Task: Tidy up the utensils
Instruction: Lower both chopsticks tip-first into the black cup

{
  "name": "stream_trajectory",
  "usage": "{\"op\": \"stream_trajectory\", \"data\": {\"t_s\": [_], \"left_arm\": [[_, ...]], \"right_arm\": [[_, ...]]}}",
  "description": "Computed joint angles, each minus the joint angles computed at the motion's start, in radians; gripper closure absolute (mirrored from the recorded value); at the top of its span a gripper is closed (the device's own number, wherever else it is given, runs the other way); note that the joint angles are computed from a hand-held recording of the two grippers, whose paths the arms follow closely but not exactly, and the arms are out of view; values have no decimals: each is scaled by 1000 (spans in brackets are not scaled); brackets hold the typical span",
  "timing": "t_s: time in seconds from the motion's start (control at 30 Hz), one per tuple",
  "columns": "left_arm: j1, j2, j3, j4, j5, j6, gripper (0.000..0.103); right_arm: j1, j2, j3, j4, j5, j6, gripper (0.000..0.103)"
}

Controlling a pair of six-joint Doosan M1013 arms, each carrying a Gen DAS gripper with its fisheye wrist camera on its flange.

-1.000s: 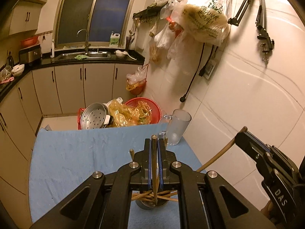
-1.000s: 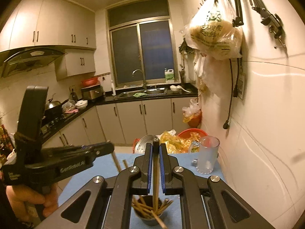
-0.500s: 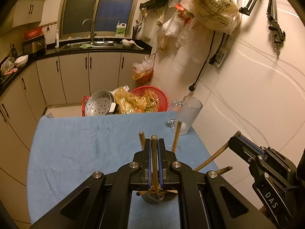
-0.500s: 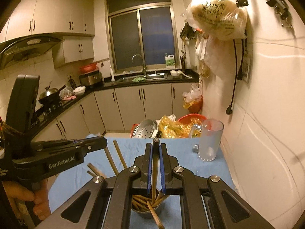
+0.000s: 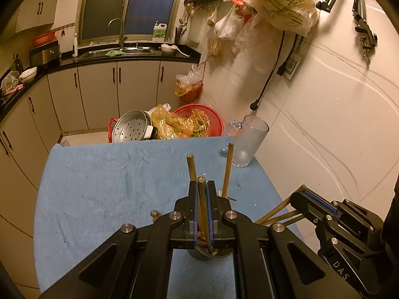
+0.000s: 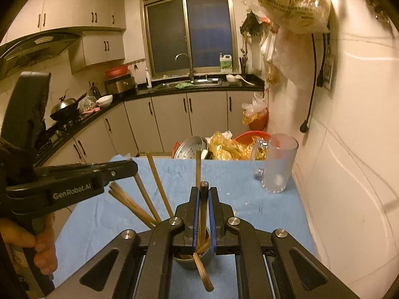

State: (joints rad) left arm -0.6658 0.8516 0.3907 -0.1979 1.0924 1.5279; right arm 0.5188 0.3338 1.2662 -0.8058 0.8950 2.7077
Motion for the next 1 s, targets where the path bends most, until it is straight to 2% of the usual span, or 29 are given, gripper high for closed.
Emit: {"op": "stream_trajectory", "data": {"t_s": [0.17,1.0], "left_arm": [[-1,5,-2,3,18,-4,96],[-1,-7,22,13,8,1,96]], "right_arm": [[-3,0,7,21,1,-10,95],[-4,2,-1,34,14,-25,92]]}}
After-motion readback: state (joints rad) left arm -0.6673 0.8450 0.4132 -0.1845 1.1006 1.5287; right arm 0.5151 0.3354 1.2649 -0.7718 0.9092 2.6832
